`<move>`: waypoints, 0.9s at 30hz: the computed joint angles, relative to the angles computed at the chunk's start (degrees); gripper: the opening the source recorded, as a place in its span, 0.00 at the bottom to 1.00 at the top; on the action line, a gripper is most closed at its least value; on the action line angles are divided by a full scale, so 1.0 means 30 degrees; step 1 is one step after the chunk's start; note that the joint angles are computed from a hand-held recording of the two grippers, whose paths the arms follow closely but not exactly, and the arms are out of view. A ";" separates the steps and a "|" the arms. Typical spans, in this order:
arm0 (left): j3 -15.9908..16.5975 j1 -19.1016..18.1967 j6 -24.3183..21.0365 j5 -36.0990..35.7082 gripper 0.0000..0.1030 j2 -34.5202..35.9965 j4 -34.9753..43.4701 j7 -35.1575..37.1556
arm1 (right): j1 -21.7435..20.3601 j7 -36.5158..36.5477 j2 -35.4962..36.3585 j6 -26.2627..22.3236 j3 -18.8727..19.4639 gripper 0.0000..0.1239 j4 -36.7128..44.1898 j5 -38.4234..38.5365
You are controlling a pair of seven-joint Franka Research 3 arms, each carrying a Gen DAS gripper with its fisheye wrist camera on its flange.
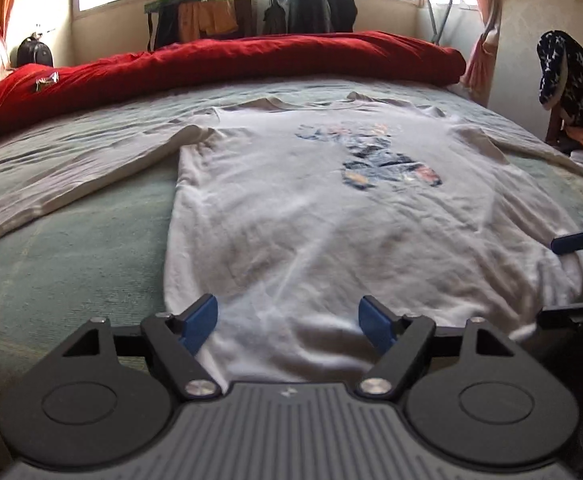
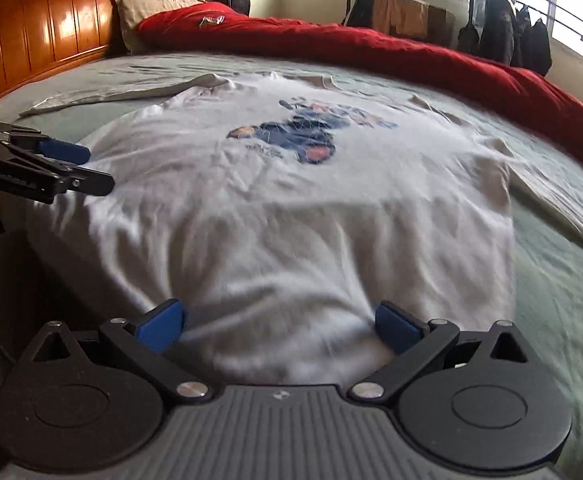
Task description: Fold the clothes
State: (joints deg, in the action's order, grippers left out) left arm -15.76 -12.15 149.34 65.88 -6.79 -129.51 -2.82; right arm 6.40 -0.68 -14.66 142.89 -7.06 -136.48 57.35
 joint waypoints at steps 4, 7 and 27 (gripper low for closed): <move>0.0004 0.0198 0.1498 0.1884 0.76 0.0393 0.0733 -0.1343 | 0.0078 0.0079 -0.0166 0.0518 -0.0095 0.83 0.0218 0.0850; 0.0072 -0.0098 0.1716 0.1762 0.76 0.1442 0.1546 -0.0424 | 0.0033 0.1298 0.0469 0.1105 0.0161 0.83 0.0673 0.0797; 0.1114 0.0821 0.1996 0.0584 0.76 0.1279 0.1194 -0.2707 | -0.0350 0.3074 0.1755 0.2036 0.0342 0.83 0.1464 0.2297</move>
